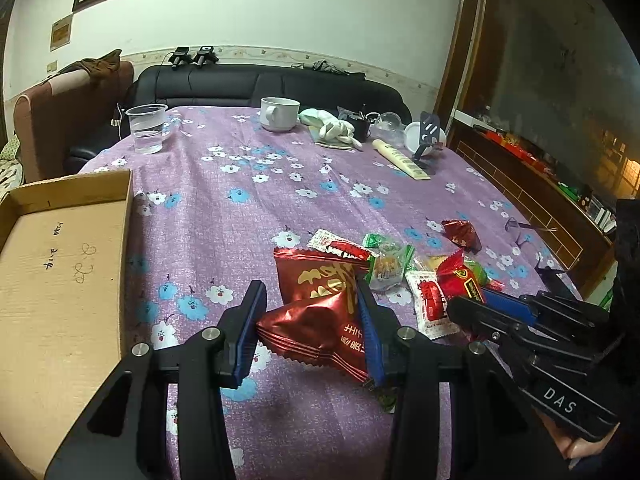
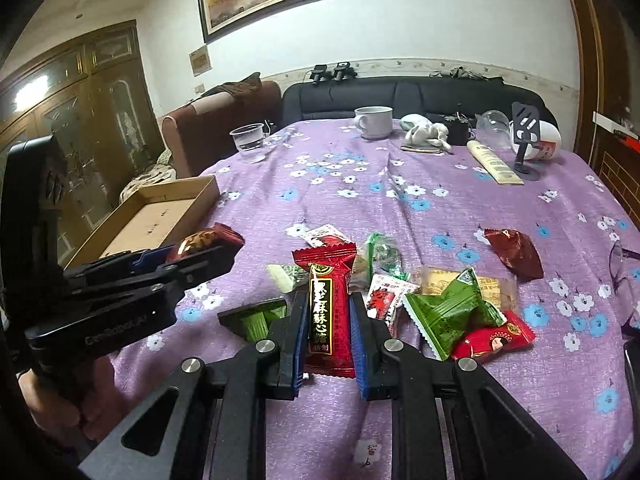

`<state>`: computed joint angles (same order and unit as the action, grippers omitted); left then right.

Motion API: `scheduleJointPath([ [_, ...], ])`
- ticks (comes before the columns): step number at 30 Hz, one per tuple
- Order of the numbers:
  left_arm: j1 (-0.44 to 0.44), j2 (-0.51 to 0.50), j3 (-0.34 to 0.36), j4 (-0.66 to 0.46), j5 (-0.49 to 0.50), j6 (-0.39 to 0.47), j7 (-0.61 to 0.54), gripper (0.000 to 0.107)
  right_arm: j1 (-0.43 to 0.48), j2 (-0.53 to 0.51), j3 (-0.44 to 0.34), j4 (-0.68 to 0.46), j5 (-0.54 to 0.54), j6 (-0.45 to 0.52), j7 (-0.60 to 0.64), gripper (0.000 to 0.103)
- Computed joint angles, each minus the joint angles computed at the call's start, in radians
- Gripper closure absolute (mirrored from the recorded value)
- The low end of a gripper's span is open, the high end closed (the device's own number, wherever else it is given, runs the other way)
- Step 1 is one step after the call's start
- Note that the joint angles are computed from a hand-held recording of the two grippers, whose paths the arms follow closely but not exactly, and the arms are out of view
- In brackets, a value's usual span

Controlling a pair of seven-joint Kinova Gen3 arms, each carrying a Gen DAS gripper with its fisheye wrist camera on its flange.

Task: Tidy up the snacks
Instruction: 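Grasp the red-and-black snack bar with the right tool, then carry the red foil packet and red bar over the cardboard box with both tools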

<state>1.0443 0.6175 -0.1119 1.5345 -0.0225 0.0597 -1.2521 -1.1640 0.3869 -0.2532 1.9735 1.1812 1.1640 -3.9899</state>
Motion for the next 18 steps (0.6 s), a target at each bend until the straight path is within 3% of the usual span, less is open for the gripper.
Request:
scheduleJointPath([
  [7,0.011,0.0,-0.013,0.006,0.007,-0.011,0.001,0.065,-0.002,-0.004,-0.004,0.008,0.005,0.0,-0.015,0.083],
  [18,0.102,-0.008,-0.129,0.04,0.053,-0.059,-0.008,0.065,-0.007,0.005,-0.004,0.001,0.007,0.013,-0.009,0.083],
])
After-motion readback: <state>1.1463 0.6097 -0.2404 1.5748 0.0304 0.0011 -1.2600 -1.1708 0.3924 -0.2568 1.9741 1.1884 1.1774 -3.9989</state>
